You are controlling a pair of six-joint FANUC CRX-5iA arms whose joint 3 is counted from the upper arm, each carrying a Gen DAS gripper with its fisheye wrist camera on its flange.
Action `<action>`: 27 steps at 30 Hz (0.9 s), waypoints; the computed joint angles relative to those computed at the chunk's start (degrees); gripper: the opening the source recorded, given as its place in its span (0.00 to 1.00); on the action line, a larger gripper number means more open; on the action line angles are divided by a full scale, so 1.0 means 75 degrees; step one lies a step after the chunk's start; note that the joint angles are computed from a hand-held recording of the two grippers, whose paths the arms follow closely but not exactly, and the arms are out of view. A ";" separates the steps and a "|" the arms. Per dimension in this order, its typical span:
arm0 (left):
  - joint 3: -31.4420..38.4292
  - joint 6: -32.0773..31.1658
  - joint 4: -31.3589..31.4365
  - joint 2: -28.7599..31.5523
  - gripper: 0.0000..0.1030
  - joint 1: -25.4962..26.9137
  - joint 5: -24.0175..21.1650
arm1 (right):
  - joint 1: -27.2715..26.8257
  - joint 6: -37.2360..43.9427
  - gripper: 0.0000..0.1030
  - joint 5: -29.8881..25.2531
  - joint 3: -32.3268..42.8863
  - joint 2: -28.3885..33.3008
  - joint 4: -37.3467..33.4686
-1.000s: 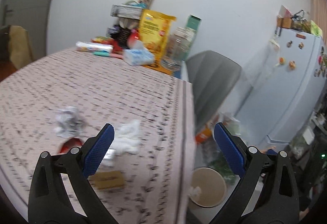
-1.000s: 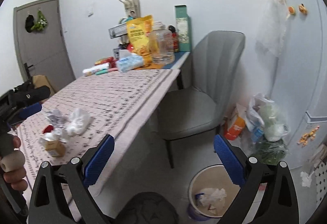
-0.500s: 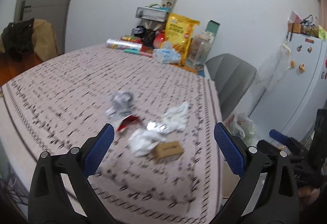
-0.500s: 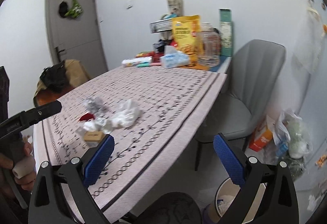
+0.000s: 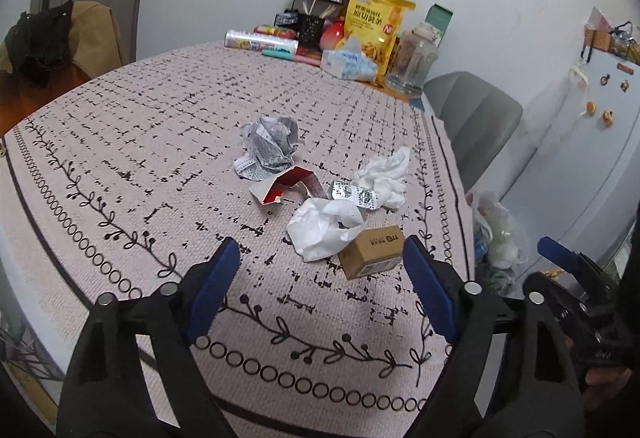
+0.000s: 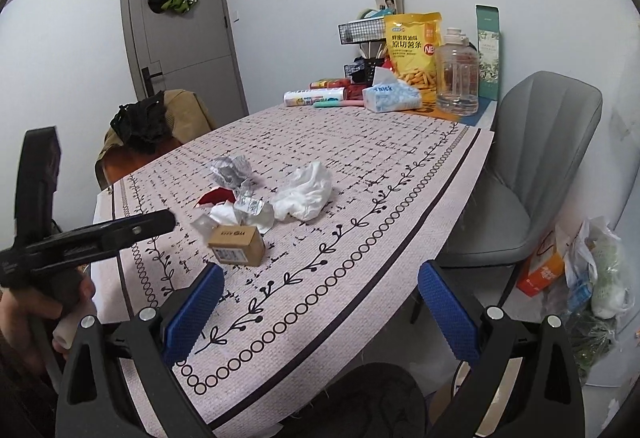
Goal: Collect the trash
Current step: 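Lower the left gripper onto the crumpled white tissue and close it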
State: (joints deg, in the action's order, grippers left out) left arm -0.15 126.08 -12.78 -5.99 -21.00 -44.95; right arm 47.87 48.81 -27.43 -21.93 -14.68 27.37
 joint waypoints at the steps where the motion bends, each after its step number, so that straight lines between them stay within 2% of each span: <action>1: 0.0051 -0.0024 0.0039 0.0068 0.77 0.0030 -0.0033 | -0.0008 0.0033 0.92 0.0004 -0.0004 -0.0002 -0.0053; 7: 0.0178 -0.0487 0.0655 0.0408 0.75 0.0333 0.0049 | -0.0170 0.0213 0.92 -0.0010 -0.0003 0.0005 -0.0424; 10: 0.0384 -0.0569 0.0661 0.0621 0.73 0.0344 -0.0017 | -0.0259 0.0205 0.92 -0.0025 0.0041 0.0061 -0.0474; 12: 0.0532 -0.0609 0.0663 0.0763 0.66 0.0342 -0.0104 | -0.0295 0.0182 0.92 -0.0022 0.0050 0.0079 -0.0462; 17: 0.0563 -0.1056 0.1331 0.1021 0.54 0.0545 -0.0062 | -0.0313 0.0145 0.92 -0.0057 0.0097 0.0149 -0.0413; 19: 0.0528 -0.1194 0.1550 0.1085 0.45 0.0618 -0.0042 | -0.0303 0.0136 0.92 -0.0073 0.0113 0.0176 -0.0376; 23: 0.0299 -0.1387 0.1914 0.1020 0.35 0.0757 0.0110 | -0.0258 0.0237 0.92 -0.0191 0.0261 0.0291 -0.0451; 25: 0.0181 -0.1558 0.2101 0.0959 0.26 0.0802 0.0207 | -0.0236 0.0337 0.92 -0.0233 0.0362 0.0348 -0.0517; 27: 0.0119 -0.1609 0.2118 0.0889 0.22 0.0801 0.0225 | -0.0229 0.0671 0.92 -0.0296 0.0588 0.0445 -0.0852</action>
